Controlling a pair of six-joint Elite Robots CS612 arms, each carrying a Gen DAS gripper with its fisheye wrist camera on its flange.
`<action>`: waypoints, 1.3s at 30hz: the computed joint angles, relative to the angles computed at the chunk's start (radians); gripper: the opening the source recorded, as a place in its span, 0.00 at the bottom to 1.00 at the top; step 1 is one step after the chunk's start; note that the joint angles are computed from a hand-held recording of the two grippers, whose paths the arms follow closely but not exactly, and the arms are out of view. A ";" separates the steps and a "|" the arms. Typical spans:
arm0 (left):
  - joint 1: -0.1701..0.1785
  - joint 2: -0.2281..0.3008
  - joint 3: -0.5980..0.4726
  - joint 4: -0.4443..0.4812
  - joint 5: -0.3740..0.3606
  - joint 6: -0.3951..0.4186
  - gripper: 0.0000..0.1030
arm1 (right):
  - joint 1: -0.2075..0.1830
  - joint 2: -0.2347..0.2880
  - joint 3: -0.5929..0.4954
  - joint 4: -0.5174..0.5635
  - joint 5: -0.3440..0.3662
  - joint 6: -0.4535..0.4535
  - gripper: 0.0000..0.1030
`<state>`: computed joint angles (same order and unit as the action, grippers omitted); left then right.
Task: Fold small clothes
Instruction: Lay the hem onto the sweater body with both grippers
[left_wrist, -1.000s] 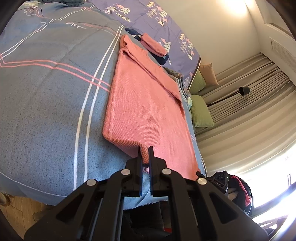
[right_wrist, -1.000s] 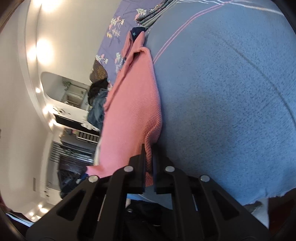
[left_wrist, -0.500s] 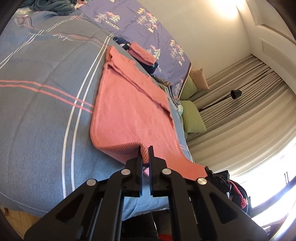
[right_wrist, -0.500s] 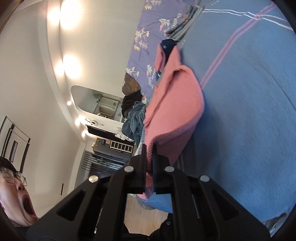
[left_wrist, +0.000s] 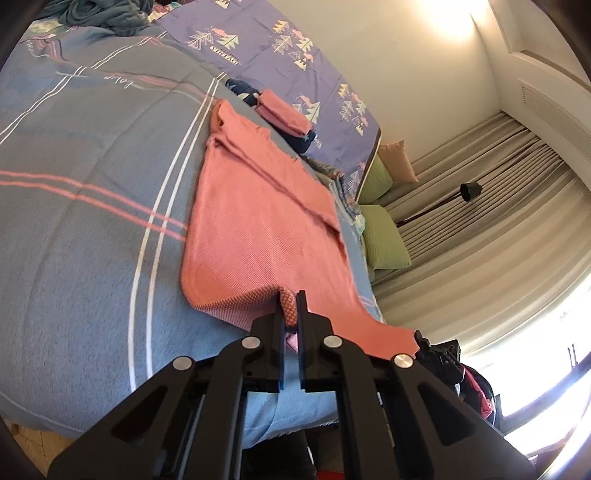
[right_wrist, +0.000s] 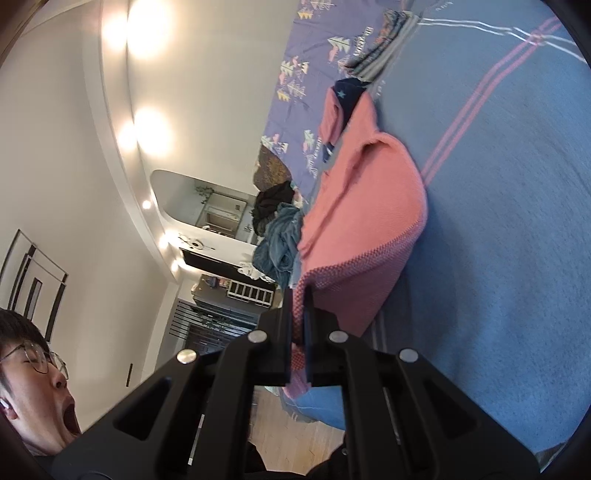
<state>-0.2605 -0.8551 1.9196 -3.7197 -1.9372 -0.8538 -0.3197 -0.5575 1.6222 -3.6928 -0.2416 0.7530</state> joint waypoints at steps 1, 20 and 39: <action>0.001 0.000 -0.005 0.000 0.001 0.003 0.04 | 0.002 0.006 -0.015 -0.029 0.004 0.033 0.04; 0.053 0.035 -0.203 0.047 0.015 0.061 0.04 | 0.056 0.145 -0.436 -0.329 -0.058 0.578 0.04; 0.128 0.301 -0.733 0.378 -0.058 -0.052 0.04 | 0.138 0.498 -1.171 0.233 -0.194 0.742 0.04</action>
